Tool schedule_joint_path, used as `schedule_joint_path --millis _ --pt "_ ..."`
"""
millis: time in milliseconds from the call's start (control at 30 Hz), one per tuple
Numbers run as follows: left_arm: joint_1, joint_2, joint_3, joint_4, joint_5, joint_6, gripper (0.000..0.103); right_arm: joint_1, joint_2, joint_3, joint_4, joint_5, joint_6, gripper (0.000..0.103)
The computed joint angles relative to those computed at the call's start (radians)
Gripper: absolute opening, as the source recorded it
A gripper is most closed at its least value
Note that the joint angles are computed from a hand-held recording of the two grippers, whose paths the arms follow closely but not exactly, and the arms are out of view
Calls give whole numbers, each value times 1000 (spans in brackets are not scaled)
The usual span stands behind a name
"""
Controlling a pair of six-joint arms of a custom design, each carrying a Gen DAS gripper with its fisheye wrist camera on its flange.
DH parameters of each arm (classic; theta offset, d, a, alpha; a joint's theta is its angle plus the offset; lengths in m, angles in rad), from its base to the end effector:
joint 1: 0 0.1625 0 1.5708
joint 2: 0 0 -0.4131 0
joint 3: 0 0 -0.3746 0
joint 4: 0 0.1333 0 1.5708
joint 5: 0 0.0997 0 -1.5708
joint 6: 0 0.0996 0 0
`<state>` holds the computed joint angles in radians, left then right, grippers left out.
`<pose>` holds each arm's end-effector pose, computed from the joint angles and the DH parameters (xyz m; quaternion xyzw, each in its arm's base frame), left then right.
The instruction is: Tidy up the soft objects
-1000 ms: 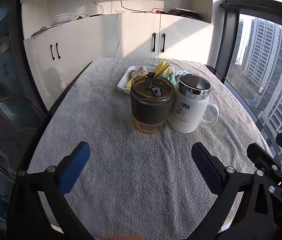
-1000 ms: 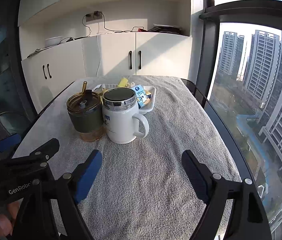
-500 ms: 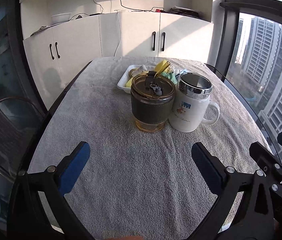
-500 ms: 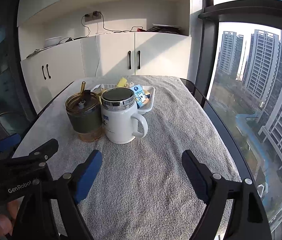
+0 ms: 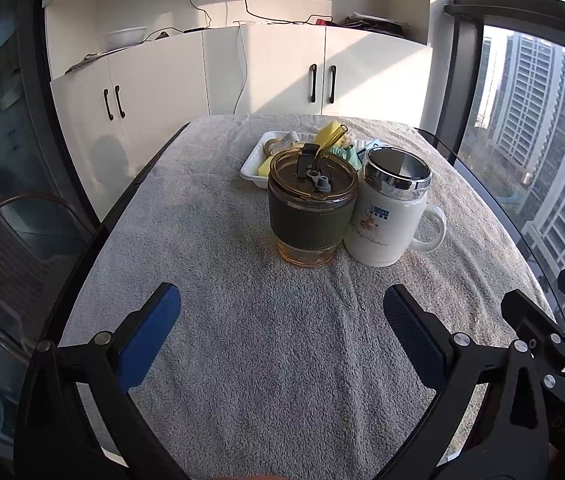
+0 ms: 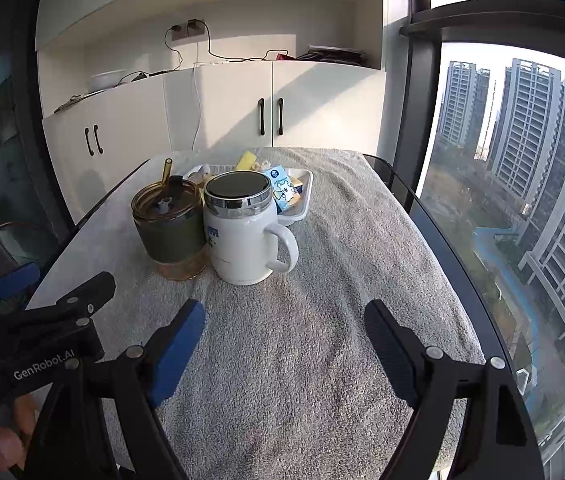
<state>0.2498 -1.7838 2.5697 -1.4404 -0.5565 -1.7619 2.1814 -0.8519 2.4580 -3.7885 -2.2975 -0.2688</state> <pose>-0.1364 -0.2597 0.1901 0.0382 0.8120 -0.4241 0.3992 0.2747 -0.2755 0.0953 0.2826 -0.8521 0.3349 0.2861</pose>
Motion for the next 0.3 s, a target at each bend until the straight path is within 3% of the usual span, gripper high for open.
schedule_joint_path --millis 300 --pt "-4 -10 8 -15 6 14 103 -4 -7 1 14 7 3 84"
